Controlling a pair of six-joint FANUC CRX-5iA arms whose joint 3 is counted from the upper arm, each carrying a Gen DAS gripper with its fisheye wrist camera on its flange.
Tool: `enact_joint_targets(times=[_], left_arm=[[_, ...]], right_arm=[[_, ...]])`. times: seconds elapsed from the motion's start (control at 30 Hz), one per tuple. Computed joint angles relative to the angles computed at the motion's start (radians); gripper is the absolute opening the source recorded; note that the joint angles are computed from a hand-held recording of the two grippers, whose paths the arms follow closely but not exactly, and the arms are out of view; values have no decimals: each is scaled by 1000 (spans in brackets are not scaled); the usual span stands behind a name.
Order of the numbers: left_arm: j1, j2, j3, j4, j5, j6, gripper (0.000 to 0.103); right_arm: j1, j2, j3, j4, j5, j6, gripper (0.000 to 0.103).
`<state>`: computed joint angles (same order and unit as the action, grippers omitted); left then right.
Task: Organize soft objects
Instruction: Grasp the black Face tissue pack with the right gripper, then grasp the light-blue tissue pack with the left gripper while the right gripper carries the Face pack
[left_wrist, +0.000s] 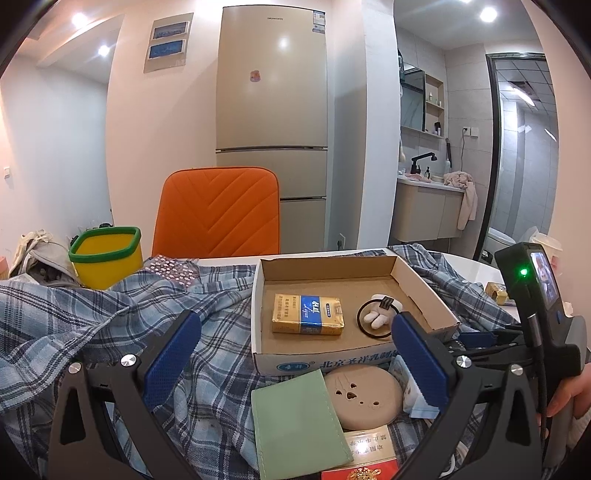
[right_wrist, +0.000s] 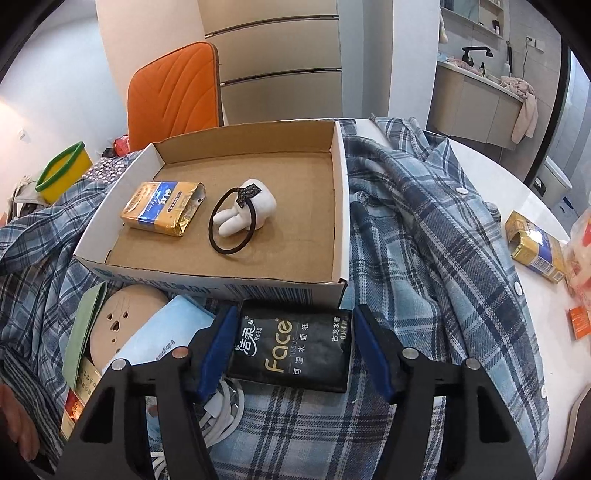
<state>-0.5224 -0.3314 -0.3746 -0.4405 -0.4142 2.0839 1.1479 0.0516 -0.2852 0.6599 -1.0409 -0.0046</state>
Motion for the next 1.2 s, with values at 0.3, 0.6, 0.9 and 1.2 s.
enact_joint_targets(times=[0.3, 0.6, 0.9, 1.2], left_arm=[[9, 17, 4, 111, -25, -155, 103], [-70, 155, 142, 232, -235, -342, 99], [-136, 277, 252, 232, -341, -360, 84], [-133, 340, 267, 345, -429, -513, 63]], right_arm=[[46, -52, -54, 106, -40, -108, 62], [158, -133, -173, 356, -172, -342, 62], [186, -131, -212, 473, -283, -447, 62], [184, -132, -214, 457, -274, -440, 62]])
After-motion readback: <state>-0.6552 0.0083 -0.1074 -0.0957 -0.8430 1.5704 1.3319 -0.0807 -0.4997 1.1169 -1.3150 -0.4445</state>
